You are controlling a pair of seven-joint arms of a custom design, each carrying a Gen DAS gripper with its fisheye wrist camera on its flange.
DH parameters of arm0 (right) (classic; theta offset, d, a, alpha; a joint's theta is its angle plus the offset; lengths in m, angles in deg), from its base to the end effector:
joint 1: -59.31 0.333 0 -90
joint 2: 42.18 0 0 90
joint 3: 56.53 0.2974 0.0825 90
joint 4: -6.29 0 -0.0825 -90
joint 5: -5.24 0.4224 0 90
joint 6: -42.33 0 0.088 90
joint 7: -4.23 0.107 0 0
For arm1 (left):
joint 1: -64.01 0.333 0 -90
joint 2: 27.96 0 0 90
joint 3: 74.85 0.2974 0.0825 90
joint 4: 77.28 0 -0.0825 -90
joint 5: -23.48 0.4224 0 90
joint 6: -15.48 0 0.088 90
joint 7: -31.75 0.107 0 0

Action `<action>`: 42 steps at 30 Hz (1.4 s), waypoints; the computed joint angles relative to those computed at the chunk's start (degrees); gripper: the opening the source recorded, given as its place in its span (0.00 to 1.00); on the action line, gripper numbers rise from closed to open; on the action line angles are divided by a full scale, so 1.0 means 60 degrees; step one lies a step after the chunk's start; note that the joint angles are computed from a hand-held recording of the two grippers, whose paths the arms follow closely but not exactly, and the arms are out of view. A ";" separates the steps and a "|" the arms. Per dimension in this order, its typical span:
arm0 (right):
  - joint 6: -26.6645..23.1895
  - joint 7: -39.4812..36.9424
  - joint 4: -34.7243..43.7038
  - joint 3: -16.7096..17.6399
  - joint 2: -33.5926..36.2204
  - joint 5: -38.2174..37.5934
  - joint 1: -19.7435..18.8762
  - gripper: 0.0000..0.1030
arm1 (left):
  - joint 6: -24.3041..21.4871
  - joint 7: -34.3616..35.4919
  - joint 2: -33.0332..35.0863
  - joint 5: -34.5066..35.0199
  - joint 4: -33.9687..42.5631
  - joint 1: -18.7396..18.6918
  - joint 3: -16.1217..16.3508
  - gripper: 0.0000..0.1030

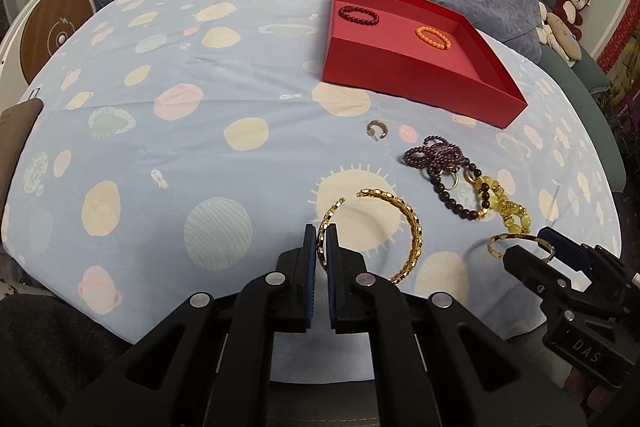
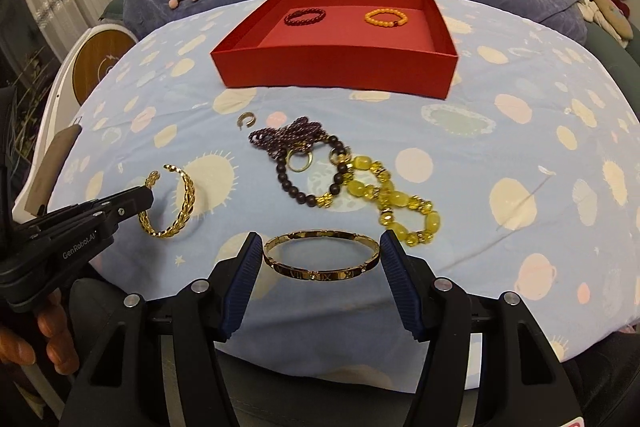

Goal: Organize jewelry
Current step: 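Place both gold bangles in the red box and open both tools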

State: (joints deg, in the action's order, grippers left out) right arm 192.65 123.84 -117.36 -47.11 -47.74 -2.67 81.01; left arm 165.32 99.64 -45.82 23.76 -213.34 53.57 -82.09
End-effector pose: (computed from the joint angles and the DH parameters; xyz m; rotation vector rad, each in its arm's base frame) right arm 0.5080 0.3124 0.4663 -1.9613 1.7206 -0.3398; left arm 0.5043 -0.1630 0.4682 -2.0389 1.9030 -0.6861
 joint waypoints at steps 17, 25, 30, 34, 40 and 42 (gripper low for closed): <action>0.0265 -0.0990 0.2802 -0.0634 0.1629 0.0288 -0.0528 0.57 | -0.0314 0.0913 0.2789 -0.0155 0.4059 0.0183 -0.0246 0.05; -0.0410 -0.1940 0.6830 -0.1173 0.4700 0.1077 -0.0298 0.57 | -0.1305 0.0865 0.6047 0.0769 0.8115 0.0381 -0.0448 0.05; -0.1246 -0.2415 0.9181 -0.1397 0.6504 0.1343 -0.0155 0.57 | -0.2224 0.0744 0.7816 0.1091 1.0269 0.0330 -0.0431 0.05; -0.1918 -0.2629 1.0563 -0.1543 0.7606 0.1479 -0.0113 0.57 | -0.2647 0.0809 0.8635 0.1292 1.1260 0.0256 -0.0386 0.05; -0.2606 -0.2777 1.1596 -0.1638 0.8470 0.1582 -0.0070 0.57 | -0.2950 0.0710 0.9164 0.1512 1.1893 0.0196 -0.0266 0.08; -0.2780 -0.2803 1.1734 -0.1611 0.8581 0.1670 -0.0088 0.57 | -0.2880 0.0669 0.9181 0.1472 1.1891 0.0228 -0.0282 0.09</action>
